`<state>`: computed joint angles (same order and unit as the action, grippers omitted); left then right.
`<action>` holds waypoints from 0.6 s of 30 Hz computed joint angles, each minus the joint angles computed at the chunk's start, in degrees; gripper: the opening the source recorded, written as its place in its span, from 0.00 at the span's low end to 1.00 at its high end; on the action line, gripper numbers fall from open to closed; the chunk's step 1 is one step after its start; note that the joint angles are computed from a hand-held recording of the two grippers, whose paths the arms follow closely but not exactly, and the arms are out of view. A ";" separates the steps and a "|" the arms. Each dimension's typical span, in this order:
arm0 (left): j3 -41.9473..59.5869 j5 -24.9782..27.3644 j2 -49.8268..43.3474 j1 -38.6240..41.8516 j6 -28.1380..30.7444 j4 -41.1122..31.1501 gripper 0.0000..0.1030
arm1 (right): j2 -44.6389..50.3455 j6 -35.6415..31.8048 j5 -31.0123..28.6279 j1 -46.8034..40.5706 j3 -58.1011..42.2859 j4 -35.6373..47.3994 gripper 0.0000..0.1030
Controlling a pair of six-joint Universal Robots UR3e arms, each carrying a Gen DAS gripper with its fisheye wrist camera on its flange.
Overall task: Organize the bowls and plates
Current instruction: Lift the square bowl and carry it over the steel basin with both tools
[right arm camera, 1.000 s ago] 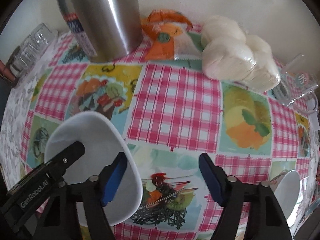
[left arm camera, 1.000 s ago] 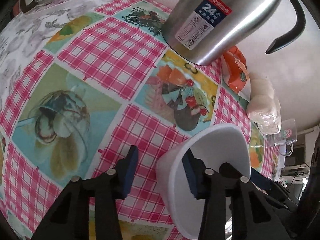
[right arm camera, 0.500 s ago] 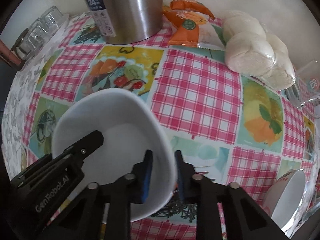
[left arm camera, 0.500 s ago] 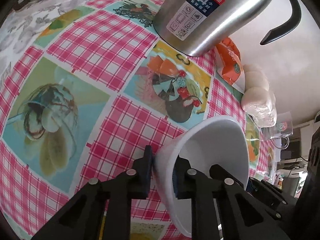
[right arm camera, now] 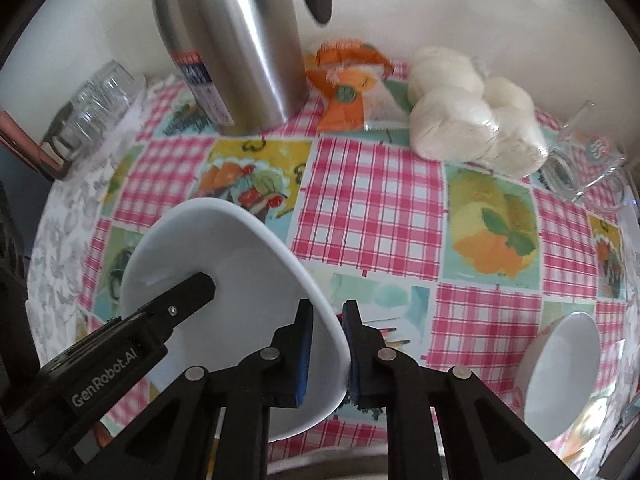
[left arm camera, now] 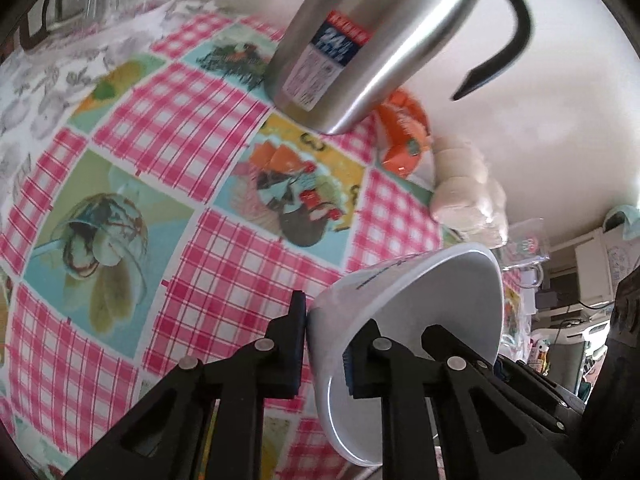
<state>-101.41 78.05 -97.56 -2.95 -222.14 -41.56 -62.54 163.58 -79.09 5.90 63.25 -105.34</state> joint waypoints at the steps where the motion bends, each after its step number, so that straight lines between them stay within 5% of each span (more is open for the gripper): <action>1: 0.72 0.42 0.49 -0.55 -0.30 -0.70 0.16 | -1.95 -0.40 0.74 -0.67 1.52 -0.50 0.16; 18: 15.61 10.87 1.32 -14.37 -3.95 -12.76 0.16 | -27.15 -5.67 9.38 -12.19 22.79 -2.85 0.16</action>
<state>-85.80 88.93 -96.24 -17.32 -226.09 -54.32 -89.69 157.91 -69.70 -6.29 86.05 -108.19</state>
